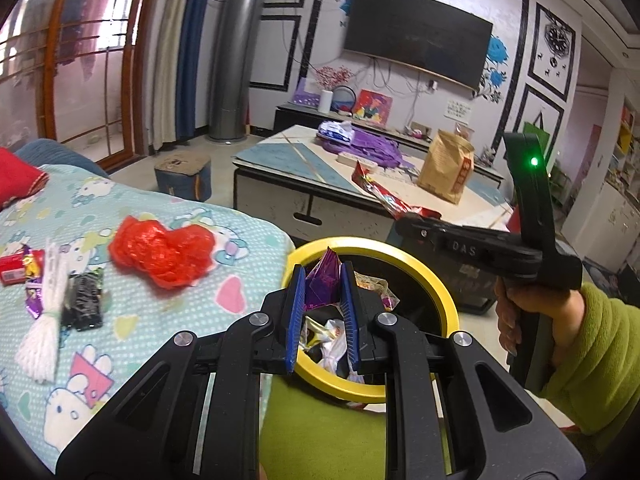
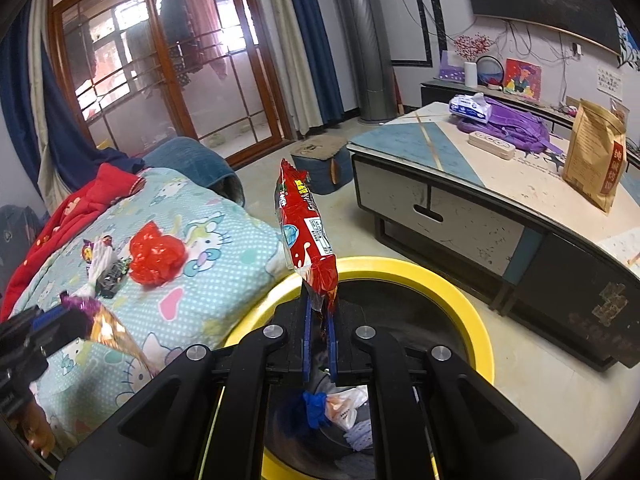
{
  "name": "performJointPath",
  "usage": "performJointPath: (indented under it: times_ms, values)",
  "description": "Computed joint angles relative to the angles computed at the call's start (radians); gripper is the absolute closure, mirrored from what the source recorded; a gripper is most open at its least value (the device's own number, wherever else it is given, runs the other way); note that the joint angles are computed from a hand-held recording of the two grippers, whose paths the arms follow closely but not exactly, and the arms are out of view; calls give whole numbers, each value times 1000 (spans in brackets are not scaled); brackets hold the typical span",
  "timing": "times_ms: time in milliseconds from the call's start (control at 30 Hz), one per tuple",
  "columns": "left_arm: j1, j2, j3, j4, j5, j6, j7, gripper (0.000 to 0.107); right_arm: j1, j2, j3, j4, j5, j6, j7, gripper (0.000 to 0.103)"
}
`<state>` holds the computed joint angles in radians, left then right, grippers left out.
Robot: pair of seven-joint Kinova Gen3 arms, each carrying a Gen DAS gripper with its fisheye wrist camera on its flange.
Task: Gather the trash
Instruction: 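Carry the red wrapper and purple wrapper over the bin, then open both tools to drop the wrappers into the bin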
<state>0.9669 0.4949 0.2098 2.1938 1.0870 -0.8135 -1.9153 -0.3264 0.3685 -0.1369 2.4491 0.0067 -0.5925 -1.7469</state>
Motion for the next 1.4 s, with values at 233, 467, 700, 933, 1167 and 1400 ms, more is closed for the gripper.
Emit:
performJointPath:
  times_ms: [233,467,700,933,1167,1400]
  values:
    - [-13,37,-11,-46,-36,60,-16,95,36,28,5,-10,18,6,-24,97]
    - [-21,68,-29,-92,-69,132,-28,95,93,67,-4,-38,74,40,-60,97]
    - [-22,101,-54,-150,-82,200,-69,95,170,106,-39,-70,155,82,-126,97]
    - [-16,137,-82,-195,-87,250,-86,95,211,132,-60,-95,208,118,-171,97]
    - [-26,160,-105,-230,-103,305,-78,95,234,156,-82,-134,242,186,-193,96]
    - [-17,159,-126,-229,-79,313,-60,61,236,164,-79,-140,213,198,-203,64]
